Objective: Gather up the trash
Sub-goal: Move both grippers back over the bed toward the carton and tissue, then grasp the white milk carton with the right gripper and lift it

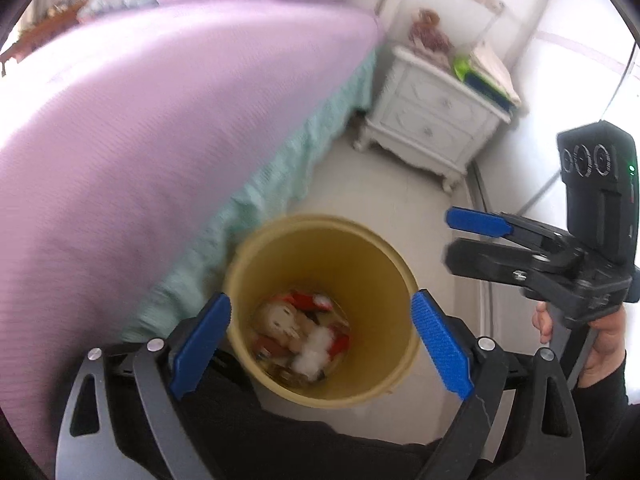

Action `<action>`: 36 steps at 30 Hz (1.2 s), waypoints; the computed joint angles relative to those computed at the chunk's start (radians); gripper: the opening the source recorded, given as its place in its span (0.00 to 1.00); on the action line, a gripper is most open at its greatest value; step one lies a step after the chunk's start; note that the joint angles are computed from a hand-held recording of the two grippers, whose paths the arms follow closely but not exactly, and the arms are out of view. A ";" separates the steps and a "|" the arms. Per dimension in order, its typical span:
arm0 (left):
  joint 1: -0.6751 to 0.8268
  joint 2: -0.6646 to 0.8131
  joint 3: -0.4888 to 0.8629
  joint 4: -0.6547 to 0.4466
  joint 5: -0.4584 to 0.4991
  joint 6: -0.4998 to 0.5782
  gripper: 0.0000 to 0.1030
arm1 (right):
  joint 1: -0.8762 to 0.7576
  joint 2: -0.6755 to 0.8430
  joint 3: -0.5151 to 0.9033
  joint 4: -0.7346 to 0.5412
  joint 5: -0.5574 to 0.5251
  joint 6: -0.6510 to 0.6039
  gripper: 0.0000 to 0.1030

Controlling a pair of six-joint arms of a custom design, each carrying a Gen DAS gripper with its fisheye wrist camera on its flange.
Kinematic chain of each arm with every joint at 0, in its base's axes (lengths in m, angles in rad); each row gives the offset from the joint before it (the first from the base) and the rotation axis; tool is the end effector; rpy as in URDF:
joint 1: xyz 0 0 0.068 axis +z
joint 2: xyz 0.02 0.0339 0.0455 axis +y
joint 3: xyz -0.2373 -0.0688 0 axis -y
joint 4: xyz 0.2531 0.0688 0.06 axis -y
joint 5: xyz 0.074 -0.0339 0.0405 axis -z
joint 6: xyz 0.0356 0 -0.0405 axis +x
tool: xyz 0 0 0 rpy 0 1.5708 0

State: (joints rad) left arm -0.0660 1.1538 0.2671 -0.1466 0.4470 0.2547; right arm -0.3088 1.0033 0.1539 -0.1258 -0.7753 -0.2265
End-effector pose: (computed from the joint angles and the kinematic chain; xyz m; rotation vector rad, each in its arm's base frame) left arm 0.1832 -0.0275 0.0811 0.5588 2.4658 -0.5055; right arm 0.1604 -0.0250 0.0809 -0.1921 2.2941 0.7141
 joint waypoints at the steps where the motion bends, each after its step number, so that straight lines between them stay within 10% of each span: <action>1: 0.048 -0.076 -0.006 -0.045 0.011 0.021 0.91 | 0.040 -0.061 -0.004 -0.005 0.005 0.046 0.90; 8: 0.379 -0.305 0.061 -0.259 0.077 0.130 0.96 | 0.415 -0.157 0.043 0.174 0.210 0.290 0.92; 18: 0.859 -0.152 0.257 -0.225 0.151 0.189 0.96 | 0.813 0.339 0.427 0.406 0.366 0.397 0.92; 27: 1.023 0.171 0.517 -0.039 0.086 0.063 0.96 | 1.004 0.684 0.892 0.301 0.461 0.309 0.92; 36: 1.023 0.528 0.885 0.016 -0.044 -0.028 0.96 | 1.057 1.179 1.647 -0.052 0.449 0.229 0.92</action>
